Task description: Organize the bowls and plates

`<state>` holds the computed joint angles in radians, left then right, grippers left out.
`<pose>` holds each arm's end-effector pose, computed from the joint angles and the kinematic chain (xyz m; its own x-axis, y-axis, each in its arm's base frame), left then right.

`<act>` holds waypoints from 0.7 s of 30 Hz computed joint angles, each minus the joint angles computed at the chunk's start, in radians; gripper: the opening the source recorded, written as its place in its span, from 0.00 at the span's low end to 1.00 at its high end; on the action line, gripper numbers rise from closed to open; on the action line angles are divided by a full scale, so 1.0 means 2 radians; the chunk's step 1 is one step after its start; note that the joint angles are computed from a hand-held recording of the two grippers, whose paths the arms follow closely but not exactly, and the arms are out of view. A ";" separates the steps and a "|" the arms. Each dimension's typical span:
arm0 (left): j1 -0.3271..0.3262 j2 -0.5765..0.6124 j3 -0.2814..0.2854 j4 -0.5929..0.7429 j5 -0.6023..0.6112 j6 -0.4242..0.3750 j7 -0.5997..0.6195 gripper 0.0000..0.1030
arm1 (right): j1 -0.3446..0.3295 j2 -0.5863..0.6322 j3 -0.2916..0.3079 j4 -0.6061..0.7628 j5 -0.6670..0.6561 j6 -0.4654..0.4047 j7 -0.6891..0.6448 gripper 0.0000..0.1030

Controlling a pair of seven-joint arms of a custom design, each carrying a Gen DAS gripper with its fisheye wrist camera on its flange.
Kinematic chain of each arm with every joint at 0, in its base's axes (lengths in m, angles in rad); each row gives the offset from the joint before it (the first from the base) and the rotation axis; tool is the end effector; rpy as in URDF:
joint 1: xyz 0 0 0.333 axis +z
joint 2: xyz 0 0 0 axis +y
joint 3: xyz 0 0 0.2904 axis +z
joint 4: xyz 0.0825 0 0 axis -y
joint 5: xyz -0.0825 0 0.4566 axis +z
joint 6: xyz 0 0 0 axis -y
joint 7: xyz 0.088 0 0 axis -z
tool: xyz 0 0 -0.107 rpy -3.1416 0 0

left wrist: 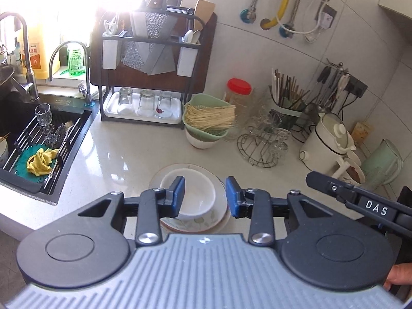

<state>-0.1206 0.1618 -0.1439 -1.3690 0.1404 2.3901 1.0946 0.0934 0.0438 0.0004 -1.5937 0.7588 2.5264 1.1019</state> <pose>0.6969 -0.1772 0.7049 0.0544 -0.9689 0.2415 -0.6557 -0.2170 -0.7232 0.6922 0.0581 0.6695 0.3205 -0.8751 -0.3626 -0.5834 0.1192 -0.8034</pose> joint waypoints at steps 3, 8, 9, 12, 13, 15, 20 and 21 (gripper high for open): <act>-0.005 -0.028 -0.003 -0.034 0.009 0.006 -0.008 0.44 | 0.002 -0.036 -0.003 -0.043 0.012 0.021 -0.018 0.20; -0.008 -0.076 -0.010 -0.095 0.024 0.026 -0.018 0.57 | 0.018 -0.085 -0.017 -0.104 0.026 0.051 -0.036 0.20; -0.008 -0.085 -0.011 -0.106 0.029 0.028 -0.020 0.60 | 0.022 -0.094 -0.020 -0.114 0.027 0.057 -0.041 0.24; -0.008 -0.112 -0.017 -0.138 0.050 0.034 -0.035 0.71 | 0.033 -0.117 -0.029 -0.146 0.028 0.082 -0.057 0.61; -0.007 -0.120 -0.019 -0.148 0.053 0.036 -0.037 0.76 | 0.037 -0.124 -0.032 -0.156 0.029 0.090 -0.062 0.70; -0.006 -0.135 -0.021 -0.168 0.055 0.043 -0.036 0.83 | 0.043 -0.136 -0.037 -0.173 0.022 0.101 -0.065 0.72; -0.005 -0.161 -0.030 -0.202 0.062 0.042 -0.048 0.91 | 0.057 -0.171 -0.052 -0.220 0.010 0.117 -0.079 0.72; -0.005 -0.167 -0.032 -0.209 0.064 0.043 -0.050 0.92 | 0.062 -0.179 -0.056 -0.230 0.012 0.120 -0.084 0.72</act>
